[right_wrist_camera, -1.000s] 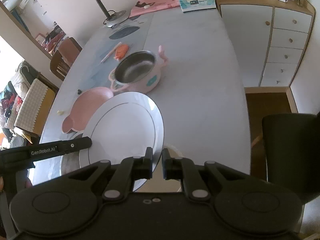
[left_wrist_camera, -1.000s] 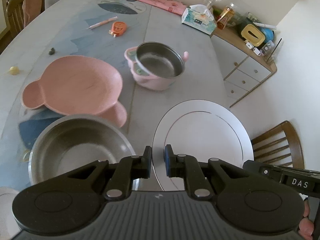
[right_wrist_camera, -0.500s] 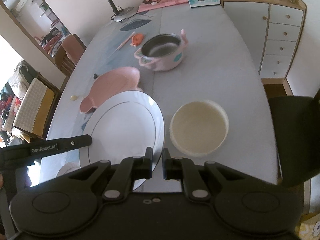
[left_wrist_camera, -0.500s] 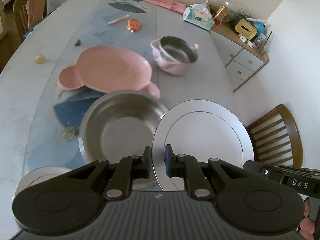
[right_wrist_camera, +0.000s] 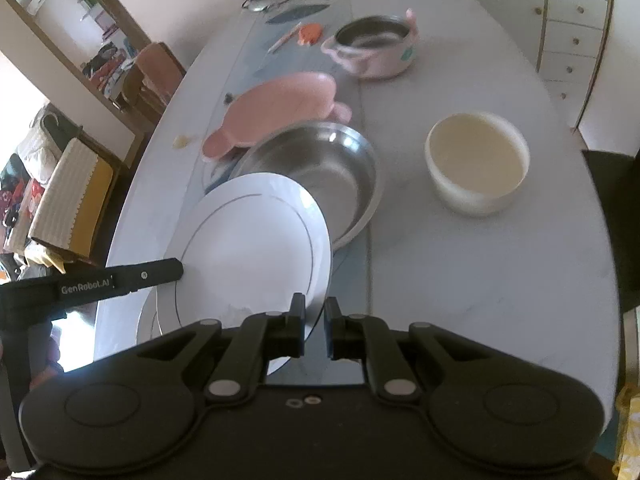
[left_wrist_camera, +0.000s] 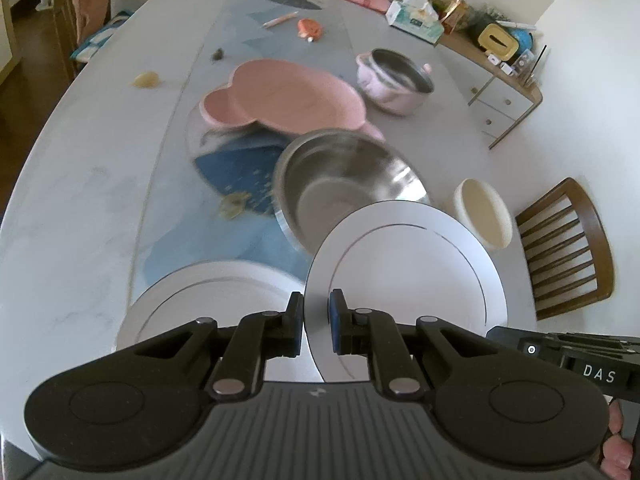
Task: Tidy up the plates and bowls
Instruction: 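Lower the small white plate onto the large white plate with the right gripper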
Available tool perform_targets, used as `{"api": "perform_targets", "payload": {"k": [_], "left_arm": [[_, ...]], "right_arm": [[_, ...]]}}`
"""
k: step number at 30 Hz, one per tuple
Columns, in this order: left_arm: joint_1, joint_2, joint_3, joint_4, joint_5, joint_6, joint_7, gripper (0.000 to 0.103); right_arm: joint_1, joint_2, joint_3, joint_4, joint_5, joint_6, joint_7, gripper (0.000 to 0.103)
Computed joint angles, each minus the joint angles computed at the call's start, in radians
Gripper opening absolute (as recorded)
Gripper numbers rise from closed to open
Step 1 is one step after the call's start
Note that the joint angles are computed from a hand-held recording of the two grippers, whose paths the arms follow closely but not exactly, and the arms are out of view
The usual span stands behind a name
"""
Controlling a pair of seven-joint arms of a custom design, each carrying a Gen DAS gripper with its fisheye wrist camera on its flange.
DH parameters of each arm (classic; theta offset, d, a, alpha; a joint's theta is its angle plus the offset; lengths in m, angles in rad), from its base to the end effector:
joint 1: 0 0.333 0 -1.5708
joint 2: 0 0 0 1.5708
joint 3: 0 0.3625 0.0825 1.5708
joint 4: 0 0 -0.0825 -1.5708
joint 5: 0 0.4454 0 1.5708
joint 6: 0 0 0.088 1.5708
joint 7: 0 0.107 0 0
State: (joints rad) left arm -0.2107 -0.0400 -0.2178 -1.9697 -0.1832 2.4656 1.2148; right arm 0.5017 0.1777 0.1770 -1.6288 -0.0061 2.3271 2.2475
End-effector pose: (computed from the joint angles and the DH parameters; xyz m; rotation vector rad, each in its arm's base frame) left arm 0.5855 -0.2693 0.5716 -2.1275 2.0503 -0.8294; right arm 0.5721 0.4478 0.6042 -1.8458 1.8571 -0.0430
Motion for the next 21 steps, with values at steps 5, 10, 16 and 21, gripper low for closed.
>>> {"api": "perform_targets", "payload": {"k": [5, 10, 16, 21], "left_arm": [[0.014, -0.060, 0.015, -0.082, -0.044, -0.002, 0.045, 0.012], [0.032, -0.106, 0.023, -0.155, -0.067, -0.004, 0.056, 0.012], [0.051, -0.124, 0.027, -0.208, -0.065, -0.002, 0.053, 0.012], [0.064, -0.107, 0.028, -0.223, -0.049, 0.007, 0.053, 0.012]], "right_arm": [[0.023, 0.022, 0.017, 0.012, 0.007, -0.007, 0.015, 0.010], [0.041, 0.053, 0.030, 0.029, 0.027, -0.026, -0.003, 0.010], [0.053, 0.103, 0.038, 0.058, 0.061, -0.030, -0.023, 0.010], [0.061, 0.142, 0.039, 0.074, 0.073, -0.021, -0.016, 0.010]]}}
